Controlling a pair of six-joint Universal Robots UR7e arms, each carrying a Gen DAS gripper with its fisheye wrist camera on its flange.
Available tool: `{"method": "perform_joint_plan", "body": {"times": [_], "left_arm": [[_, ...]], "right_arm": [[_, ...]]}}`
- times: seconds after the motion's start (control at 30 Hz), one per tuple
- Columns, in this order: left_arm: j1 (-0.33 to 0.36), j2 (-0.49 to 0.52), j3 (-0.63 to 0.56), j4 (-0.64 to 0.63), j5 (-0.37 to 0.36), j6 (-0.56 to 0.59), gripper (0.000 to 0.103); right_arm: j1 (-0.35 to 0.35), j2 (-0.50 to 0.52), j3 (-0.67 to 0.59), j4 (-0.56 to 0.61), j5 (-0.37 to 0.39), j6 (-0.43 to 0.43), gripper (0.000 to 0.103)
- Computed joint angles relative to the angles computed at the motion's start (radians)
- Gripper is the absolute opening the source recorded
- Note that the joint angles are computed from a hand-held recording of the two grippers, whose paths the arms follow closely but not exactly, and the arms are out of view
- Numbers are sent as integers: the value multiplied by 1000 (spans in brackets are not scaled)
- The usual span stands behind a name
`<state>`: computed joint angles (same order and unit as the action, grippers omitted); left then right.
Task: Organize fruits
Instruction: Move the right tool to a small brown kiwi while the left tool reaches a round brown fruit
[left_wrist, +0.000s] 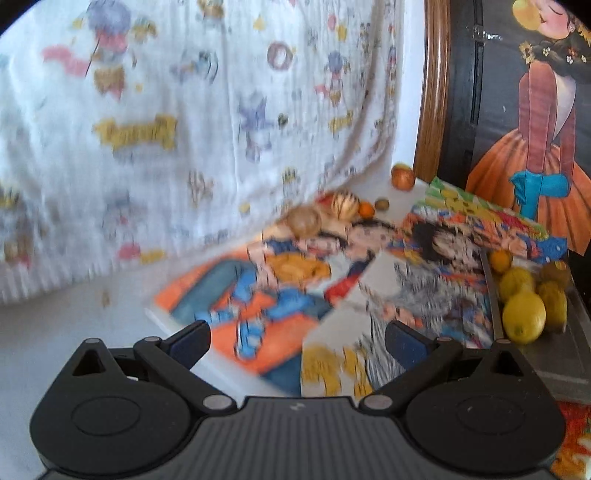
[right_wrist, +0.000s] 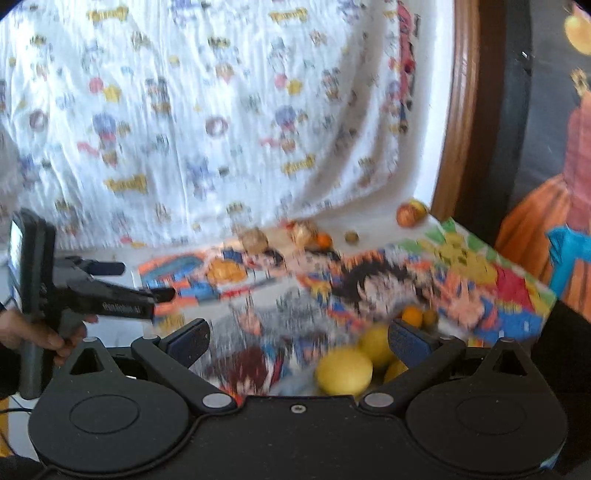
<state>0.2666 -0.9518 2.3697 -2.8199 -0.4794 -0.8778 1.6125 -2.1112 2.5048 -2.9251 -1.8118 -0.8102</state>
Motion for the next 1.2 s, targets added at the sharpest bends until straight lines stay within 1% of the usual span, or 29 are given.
{"method": "perform_joint_plan", "body": {"times": [0.1,0.2,0.27,0.33,0.37,0.4,0.47,0.53,0.6,0.63,0.7,0.8,0.9,1.0,1.07,1.2], "left_arm": [[16,-4,-37,-11,17,72,103],[27,-23,-84,27,29,112,103],[33,-25,-107,-4,43,164,103],[40,-24,-135,-12,56,195,103],[47,-19,-145,-35,58,220,103],[54,-11,-154,-69,56,252,103],[76,14,-177,-145,45,323,103],[106,56,-202,-252,30,410,103],[136,94,-231,-312,14,464,103],[155,118,-251,-342,1,497,103],[189,163,-283,-409,-21,573,103],[234,222,-329,-463,-42,654,103],[280,277,-382,-508,-68,730,103],[325,326,-437,-548,-104,795,103],[347,356,-466,-586,-119,839,103],[381,424,-536,-637,-110,944,103]], "right_arm": [[103,91,-152,109,-63,82,102],[186,200,-322,223,-119,178,102],[214,272,-436,296,-125,219,102],[219,332,-527,344,-120,211,102],[218,362,-563,350,-117,184,102],[210,391,-594,355,-106,139,102],[177,437,-629,326,-59,20,102],[122,477,-640,275,15,-119,102],[57,523,-644,214,86,-243,102],[31,552,-654,197,104,-288,102],[-14,616,-680,167,122,-345,102],[-69,714,-731,145,130,-374,102],[-101,810,-788,127,111,-362,102],[-130,886,-841,141,127,-358,98],[-142,926,-868,157,128,-379,95],[-147,1007,-897,85,65,-465,92]]}}
